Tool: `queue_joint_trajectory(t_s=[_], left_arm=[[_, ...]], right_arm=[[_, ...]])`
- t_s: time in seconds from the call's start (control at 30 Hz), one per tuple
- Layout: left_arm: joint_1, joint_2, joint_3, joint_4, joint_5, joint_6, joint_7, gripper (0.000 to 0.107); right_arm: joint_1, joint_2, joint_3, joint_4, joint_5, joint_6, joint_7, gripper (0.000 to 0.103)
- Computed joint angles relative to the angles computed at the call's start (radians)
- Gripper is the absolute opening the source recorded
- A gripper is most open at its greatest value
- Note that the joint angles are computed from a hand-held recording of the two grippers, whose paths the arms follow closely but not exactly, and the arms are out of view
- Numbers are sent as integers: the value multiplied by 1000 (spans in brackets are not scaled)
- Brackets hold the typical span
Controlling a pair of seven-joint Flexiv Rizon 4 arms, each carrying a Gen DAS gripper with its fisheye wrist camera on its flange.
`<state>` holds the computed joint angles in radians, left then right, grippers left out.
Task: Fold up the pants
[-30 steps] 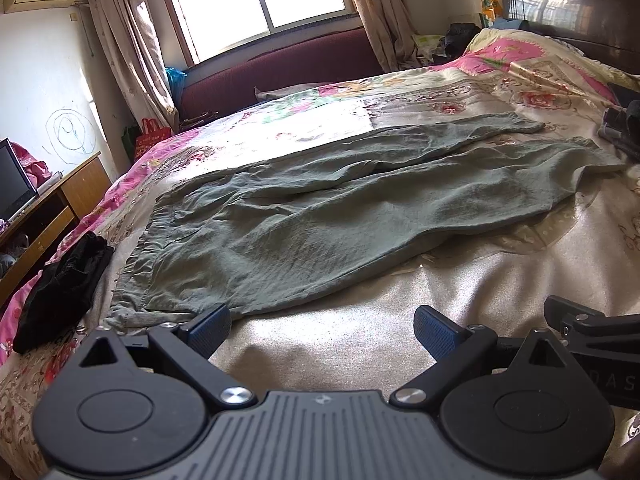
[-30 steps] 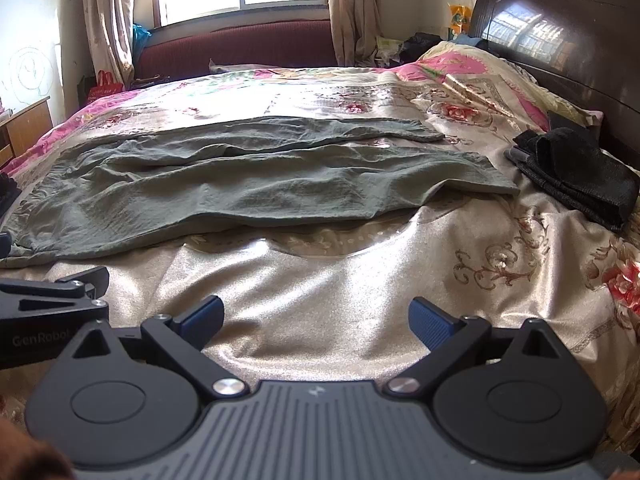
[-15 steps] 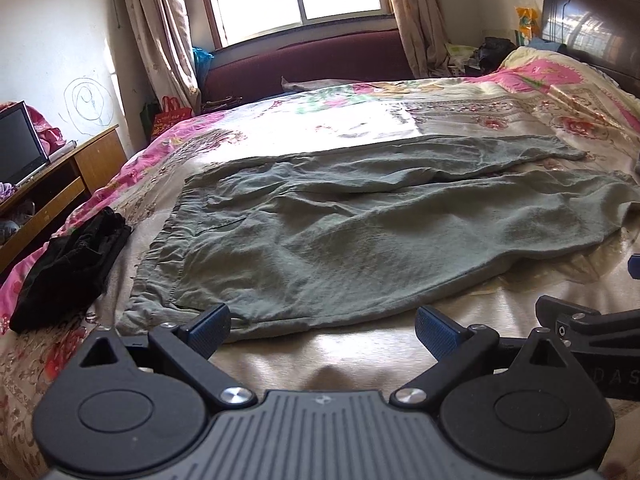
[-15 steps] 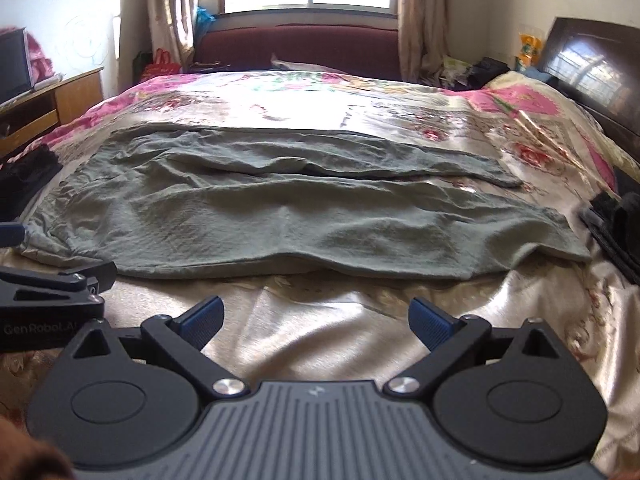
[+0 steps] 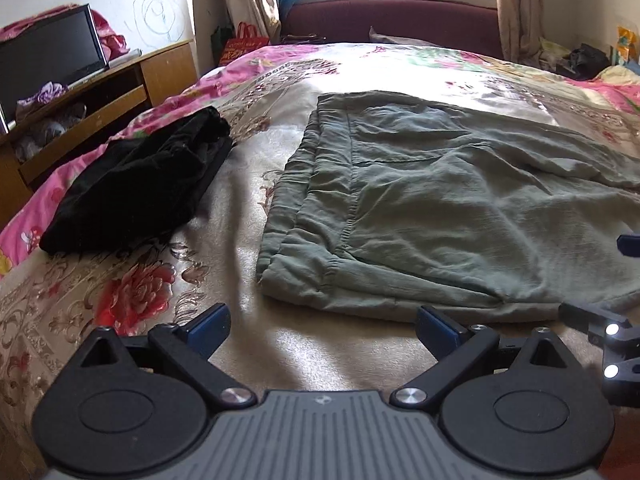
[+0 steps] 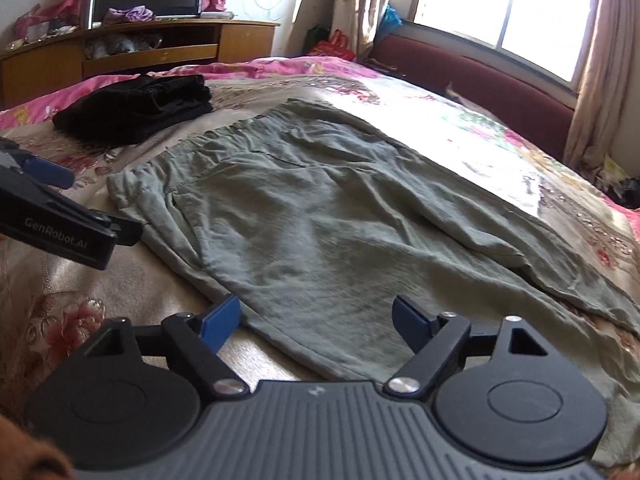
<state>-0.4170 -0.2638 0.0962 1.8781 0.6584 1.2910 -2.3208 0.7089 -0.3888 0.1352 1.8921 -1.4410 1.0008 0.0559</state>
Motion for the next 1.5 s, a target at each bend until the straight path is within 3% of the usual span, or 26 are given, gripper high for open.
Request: queue_joint_trajectory(t_s=[0.03,0.1,0.17,0.23,0.3,0.4,0.47,0.57,0.63,0.77,0.83,0.9,0.97,1.07,1.23,1.3,1.4,1.5], left_arm=[[22,-14,-15,-2,-33,13,31,103],[25,-47,-14,-27,-56,14,52,101],[54,-76,-39,-30,-125,37,128,87],[42,-89,-22,-30,-147,62,154,81],[6,-91,17,-46,-132,43,163,57],[46,-76,-9,-9,-200,79,249,45],[37,-61,14,5,-207,76,260,39],[3,-28,70,12,-140,40,220,29],[-13,0,100,12,-64,0,167,28],[-14,38,109,0,70,-112,95,27],[8,62,92,21,88,-98,83,28],[24,85,76,37,122,-72,52,28],[24,108,56,40,175,-72,17,28],[65,114,-8,58,126,-2,67,28],[60,23,-123,15,-21,122,252,28],[47,-26,-181,-16,-99,137,352,28],[19,-110,-259,-78,-187,152,478,30],[-26,-192,-300,-157,-249,117,575,30]], right_arm=[[-11,-17,4,-16,25,33,-35,66],[-23,-43,11,-36,94,93,-109,44],[-24,-54,6,-42,143,144,-155,34],[-13,-59,-6,-47,180,160,-185,30],[-8,-68,-22,-51,190,204,-194,13],[21,-64,-39,-49,202,200,-187,8],[36,-60,-46,-48,185,215,-154,7],[66,-73,-39,-74,197,198,-155,7],[80,-99,-25,-109,244,207,-181,7],[141,-162,-22,-200,363,155,-289,13],[171,-149,-49,-199,365,137,-271,20],[181,-99,-80,-146,317,161,-173,36],[177,-17,-96,-61,230,138,-40,45],[151,140,-71,103,169,9,149,47],[80,436,52,388,392,-364,347,49],[37,534,91,476,497,-443,424,50],[-48,666,120,611,565,-444,574,51],[-146,740,109,712,521,-338,704,51]])
